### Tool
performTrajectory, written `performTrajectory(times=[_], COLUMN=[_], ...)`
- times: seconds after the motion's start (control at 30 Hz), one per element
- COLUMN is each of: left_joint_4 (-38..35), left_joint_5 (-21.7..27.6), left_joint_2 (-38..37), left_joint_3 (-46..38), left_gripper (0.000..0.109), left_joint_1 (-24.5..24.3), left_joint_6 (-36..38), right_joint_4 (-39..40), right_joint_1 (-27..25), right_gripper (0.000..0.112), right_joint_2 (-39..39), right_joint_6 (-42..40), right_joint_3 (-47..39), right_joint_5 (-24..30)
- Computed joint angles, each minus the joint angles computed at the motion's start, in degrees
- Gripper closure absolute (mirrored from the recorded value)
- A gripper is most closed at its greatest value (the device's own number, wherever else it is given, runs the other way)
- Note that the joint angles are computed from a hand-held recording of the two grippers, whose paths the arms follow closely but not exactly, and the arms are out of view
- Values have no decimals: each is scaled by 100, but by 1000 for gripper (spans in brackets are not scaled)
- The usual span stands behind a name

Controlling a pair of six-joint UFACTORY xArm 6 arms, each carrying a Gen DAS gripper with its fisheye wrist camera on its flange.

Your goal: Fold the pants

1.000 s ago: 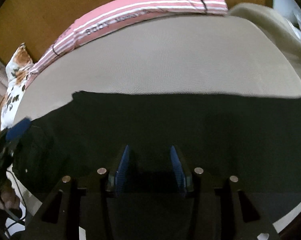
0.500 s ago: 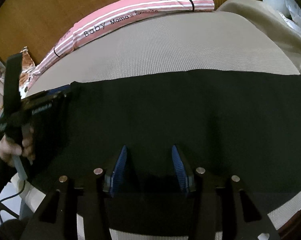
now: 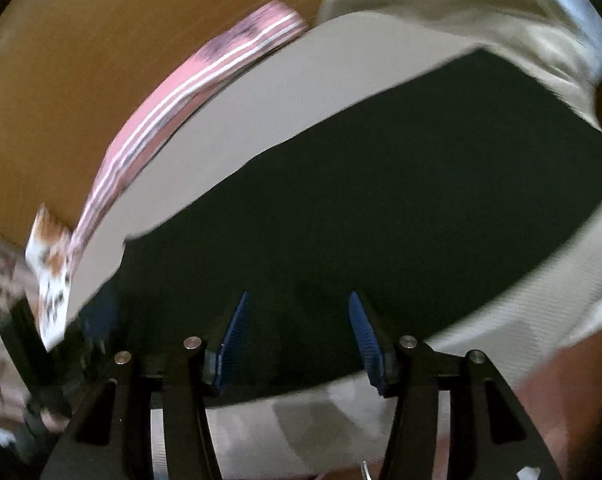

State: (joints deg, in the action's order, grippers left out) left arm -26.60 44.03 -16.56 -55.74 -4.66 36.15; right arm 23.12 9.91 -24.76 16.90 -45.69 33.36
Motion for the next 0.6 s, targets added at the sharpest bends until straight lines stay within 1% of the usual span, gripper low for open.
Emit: performTrajectory(times=[0.13, 0.23, 0.3, 0.37, 0.47, 0.6], left_joint_4=[132, 194, 138, 126, 195, 182], left_joint_5=[93, 53, 137, 102, -7, -47], left_joint_2=[-143, -194, -127, -23, 143, 456], left_joint_3=[201, 249, 132, 22, -124, -434], left_gripper=[68, 68, 68, 68, 68, 68], left_joint_1=[15, -99, -224, -383, -658, -990], left_joint_6=[-256, -355, -372, -409, -537, -721], right_joint_4=[50, 305, 734, 955, 1358, 2335], right_joint_1=[-629, -1067, -1277, -1464, -1704, -2023], right_gripper=[62, 62, 62, 63, 71, 78], right_joint_2=[-635, -771, -741, -600, -330, -22], right_joint_6=[420, 450, 157, -34, -349, -902], right_joint_3=[640, 895, 971, 912, 787, 641], right_joint_5=[-166, -288, -438, -513, -632, -792])
